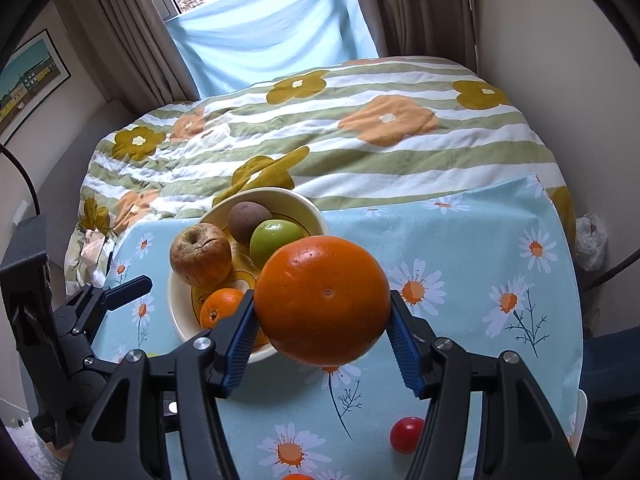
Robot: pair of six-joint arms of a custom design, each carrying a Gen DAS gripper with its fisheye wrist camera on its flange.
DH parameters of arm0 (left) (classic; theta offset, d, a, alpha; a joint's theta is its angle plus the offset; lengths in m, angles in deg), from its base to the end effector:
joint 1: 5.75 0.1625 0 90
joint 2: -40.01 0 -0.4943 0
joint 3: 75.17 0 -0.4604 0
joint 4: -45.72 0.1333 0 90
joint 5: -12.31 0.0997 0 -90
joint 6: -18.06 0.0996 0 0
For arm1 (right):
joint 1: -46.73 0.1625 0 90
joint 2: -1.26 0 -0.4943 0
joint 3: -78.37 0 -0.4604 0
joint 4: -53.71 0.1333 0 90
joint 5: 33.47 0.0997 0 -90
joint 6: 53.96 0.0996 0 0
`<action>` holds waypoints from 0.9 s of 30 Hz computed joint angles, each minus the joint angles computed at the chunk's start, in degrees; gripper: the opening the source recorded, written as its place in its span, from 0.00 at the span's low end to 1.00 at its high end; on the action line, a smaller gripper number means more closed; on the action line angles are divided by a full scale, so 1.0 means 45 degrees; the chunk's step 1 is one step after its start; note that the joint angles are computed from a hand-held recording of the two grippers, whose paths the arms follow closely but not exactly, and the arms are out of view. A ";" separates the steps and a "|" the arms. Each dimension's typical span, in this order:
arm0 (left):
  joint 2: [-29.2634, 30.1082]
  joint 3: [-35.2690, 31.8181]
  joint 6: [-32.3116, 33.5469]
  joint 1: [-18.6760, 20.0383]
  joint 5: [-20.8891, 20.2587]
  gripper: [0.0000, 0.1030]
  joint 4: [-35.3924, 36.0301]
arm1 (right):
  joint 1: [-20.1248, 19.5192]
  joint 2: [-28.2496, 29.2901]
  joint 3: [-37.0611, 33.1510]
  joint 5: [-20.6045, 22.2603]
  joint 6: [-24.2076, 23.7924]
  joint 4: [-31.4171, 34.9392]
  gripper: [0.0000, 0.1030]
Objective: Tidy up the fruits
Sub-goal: 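Lower the orange into the bowl beside the other, open the right tool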
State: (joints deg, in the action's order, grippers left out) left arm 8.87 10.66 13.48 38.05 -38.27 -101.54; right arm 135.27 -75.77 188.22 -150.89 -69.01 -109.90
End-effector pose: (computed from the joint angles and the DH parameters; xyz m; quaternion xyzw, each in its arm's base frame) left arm -0.4358 -0.6902 -0.0300 0.3273 0.8825 -0.1636 0.2956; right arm 0.0713 -0.6331 0.3928 0.0257 -0.9140 0.3032 0.2685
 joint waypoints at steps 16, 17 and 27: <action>-0.1494 0.1300 -0.1401 -0.0095 0.1280 1.00 -0.0102 | 0.0478 0.1344 -0.0982 0.0396 -0.1718 0.0428 0.56; -0.1591 0.1399 -0.1538 -0.0094 0.1314 1.00 -0.0116 | 0.0490 0.1443 -0.1038 0.0464 -0.1882 0.0401 0.56; -0.2270 0.2186 -0.2392 0.0022 0.1635 1.00 0.0027 | 0.0611 0.2373 -0.1221 0.0190 -0.3374 -0.0323 0.56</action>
